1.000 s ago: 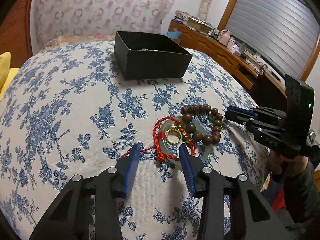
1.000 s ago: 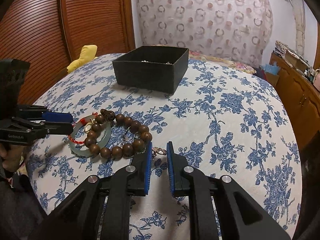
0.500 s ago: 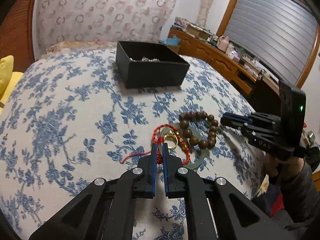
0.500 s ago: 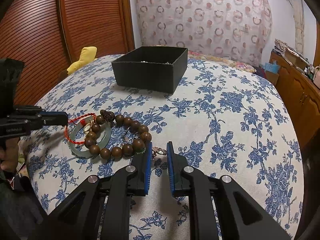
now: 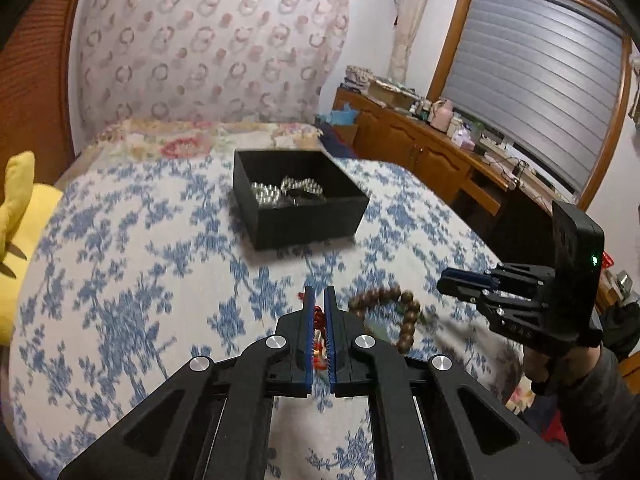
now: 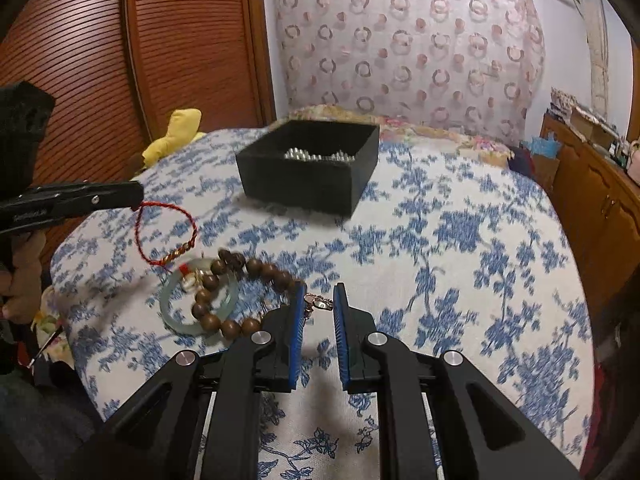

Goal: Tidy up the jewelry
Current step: 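Grasp the gold ring with the right tool while the left tool grasps the red bracelet, then carry ring and red bracelet into the black box and open the right tool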

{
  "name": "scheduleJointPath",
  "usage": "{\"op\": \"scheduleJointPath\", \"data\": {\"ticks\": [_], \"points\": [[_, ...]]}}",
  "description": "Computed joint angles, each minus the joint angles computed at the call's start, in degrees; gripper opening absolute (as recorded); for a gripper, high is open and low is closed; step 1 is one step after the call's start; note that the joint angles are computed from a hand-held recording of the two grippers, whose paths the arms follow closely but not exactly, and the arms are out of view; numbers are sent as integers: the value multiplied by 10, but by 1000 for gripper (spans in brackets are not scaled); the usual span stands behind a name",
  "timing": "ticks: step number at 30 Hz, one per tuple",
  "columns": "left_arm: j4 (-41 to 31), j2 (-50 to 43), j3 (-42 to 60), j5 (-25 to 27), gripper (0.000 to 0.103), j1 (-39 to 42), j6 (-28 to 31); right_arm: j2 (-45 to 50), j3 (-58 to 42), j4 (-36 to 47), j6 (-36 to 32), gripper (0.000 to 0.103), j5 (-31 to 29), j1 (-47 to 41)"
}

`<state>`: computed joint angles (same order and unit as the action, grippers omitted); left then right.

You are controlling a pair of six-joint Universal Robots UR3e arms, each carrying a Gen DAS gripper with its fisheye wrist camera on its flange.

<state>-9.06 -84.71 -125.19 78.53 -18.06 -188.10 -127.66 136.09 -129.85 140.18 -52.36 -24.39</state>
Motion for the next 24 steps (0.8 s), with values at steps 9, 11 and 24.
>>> {"op": "scheduleJointPath", "data": {"ticks": [9,11,24], "points": [[-28,-23,89,20,4,-3,16,44,-39,-52,28,16,-11,31],[-32,-33,111,29,4,-6,20,71,-53,-76,43,16,-16,45],[-63,-101,217,72,4,-13,37,241,-177,-193,134,16,-69,143]]}}
